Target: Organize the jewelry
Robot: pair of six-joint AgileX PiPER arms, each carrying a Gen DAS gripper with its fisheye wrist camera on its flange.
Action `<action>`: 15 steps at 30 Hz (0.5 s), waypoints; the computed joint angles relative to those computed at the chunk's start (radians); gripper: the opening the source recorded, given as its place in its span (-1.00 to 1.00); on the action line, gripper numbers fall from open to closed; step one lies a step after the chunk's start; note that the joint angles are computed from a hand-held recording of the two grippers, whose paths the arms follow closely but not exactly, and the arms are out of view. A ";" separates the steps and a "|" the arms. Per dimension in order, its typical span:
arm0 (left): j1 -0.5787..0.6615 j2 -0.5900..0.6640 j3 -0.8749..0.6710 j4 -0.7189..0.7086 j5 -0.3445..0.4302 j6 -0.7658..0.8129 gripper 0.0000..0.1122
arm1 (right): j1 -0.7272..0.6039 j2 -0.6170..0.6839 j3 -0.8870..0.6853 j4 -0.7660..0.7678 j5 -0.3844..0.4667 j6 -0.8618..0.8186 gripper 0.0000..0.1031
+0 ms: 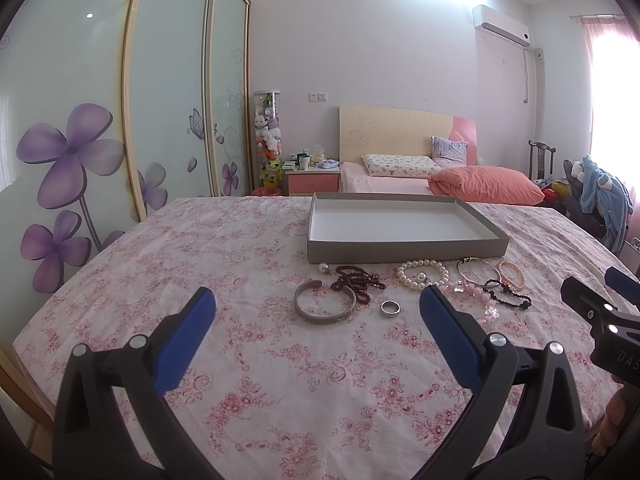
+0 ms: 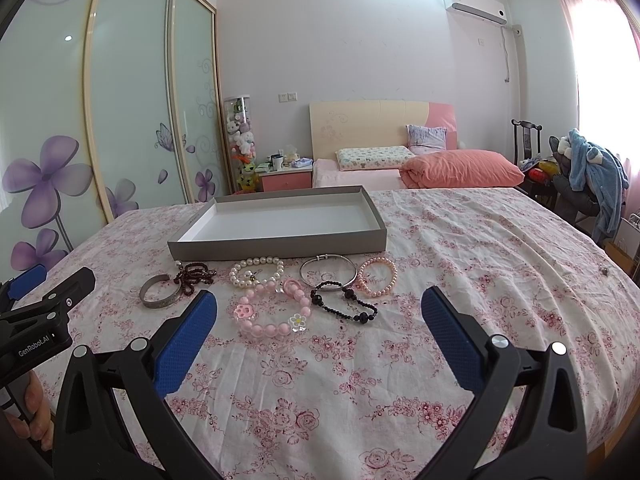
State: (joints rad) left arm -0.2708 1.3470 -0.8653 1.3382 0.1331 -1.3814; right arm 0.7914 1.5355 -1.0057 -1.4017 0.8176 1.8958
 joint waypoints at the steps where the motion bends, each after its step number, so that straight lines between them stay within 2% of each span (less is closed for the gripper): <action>1: -0.001 0.000 0.000 0.003 0.001 -0.003 0.77 | 0.000 0.000 0.000 0.000 0.000 0.000 0.97; 15: 0.000 0.000 0.000 -0.020 0.002 0.021 0.77 | -0.004 0.000 0.004 -0.003 -0.005 0.005 0.97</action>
State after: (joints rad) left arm -0.2710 1.3468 -0.8656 1.3181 0.1353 -1.3604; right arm 0.7873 1.5358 -1.0016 -1.4049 0.8128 1.9006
